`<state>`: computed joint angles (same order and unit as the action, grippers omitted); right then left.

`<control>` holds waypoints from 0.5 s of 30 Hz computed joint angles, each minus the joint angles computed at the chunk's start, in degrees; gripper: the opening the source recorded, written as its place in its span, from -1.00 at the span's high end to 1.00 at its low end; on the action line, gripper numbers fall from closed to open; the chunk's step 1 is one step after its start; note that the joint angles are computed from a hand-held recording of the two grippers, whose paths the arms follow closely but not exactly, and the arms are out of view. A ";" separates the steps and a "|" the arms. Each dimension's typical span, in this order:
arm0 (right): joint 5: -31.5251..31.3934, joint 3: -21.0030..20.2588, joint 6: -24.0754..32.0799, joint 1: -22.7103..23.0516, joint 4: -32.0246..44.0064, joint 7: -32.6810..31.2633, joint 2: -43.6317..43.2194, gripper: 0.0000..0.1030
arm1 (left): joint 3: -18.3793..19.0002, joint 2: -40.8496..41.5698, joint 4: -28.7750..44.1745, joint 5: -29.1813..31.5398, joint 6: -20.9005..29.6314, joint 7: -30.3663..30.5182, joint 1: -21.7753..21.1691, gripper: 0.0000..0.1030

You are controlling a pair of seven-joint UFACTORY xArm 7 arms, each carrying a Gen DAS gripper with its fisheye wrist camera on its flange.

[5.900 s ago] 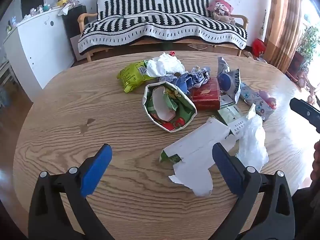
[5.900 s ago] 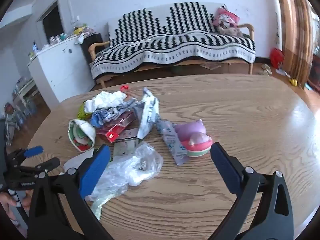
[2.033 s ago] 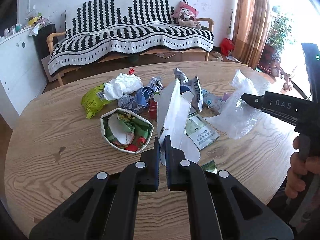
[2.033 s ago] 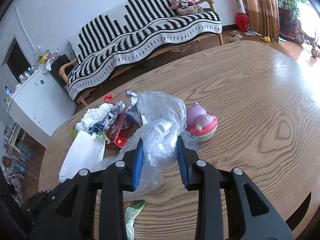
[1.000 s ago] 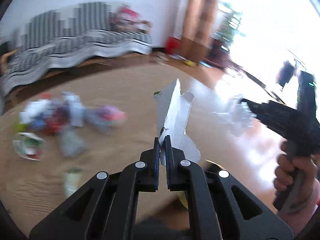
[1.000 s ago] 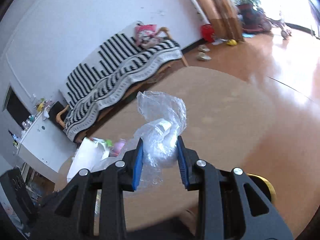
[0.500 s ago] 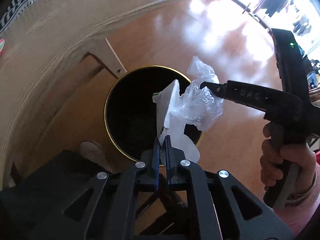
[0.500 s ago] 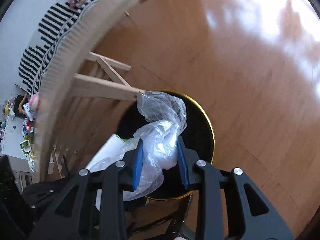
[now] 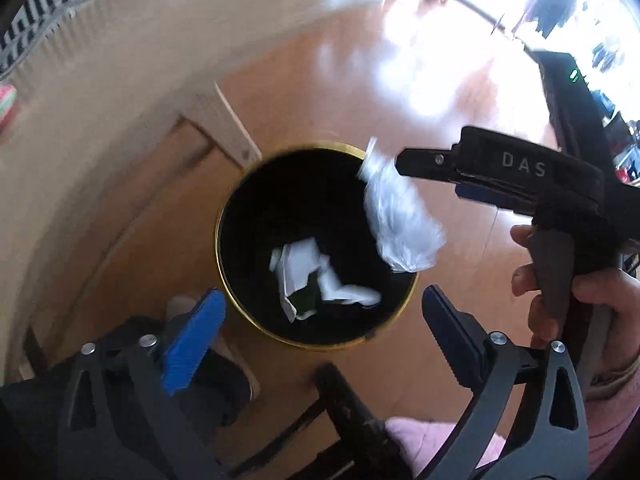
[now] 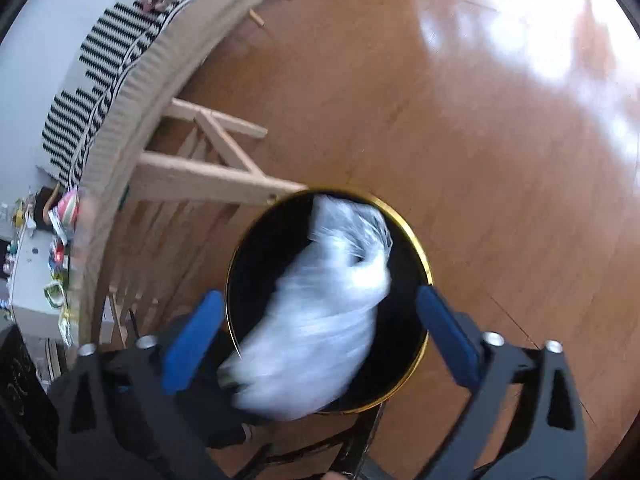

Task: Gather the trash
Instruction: 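Carry both items to the black bin and open both tools to drop them, then grasp the green wrapper strip with the left tool while the right tool grasps the pink toy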

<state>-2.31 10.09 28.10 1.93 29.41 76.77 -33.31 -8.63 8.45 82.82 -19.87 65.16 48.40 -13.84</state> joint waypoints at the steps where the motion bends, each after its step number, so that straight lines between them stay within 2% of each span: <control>1: -0.86 0.56 0.44 -0.88 -0.08 0.62 -0.82 -0.87 | 0.06 0.48 1.32 -0.75 0.97 0.09 0.28 -0.86; 5: -6.58 4.70 3.47 -5.08 1.71 4.13 -3.22 -0.87 | 0.74 2.52 8.76 -5.03 6.01 -0.71 2.50 -0.86; 8: -14.41 8.93 5.94 -9.13 6.24 6.35 -2.30 -0.87 | 1.95 4.04 16.26 -9.14 7.18 -2.44 5.70 -0.88; 9: -17.60 10.39 6.49 -10.42 8.47 6.92 -1.52 -0.87 | 2.54 4.63 19.03 -9.89 6.10 -3.32 6.87 -0.88; 12: -23.62 10.84 6.40 -11.04 14.60 5.72 2.43 -0.87 | 3.82 7.28 25.89 -9.85 1.49 -5.66 10.00 -0.88; 15: -29.13 10.51 4.55 -10.45 23.97 2.69 10.02 -0.87 | 5.48 11.80 31.64 -4.83 -4.58 -7.65 12.34 -0.88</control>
<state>-31.44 20.60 32.65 -8.53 53.37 79.47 -23.29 -3.15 20.25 114.46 -24.69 60.58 40.74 -1.49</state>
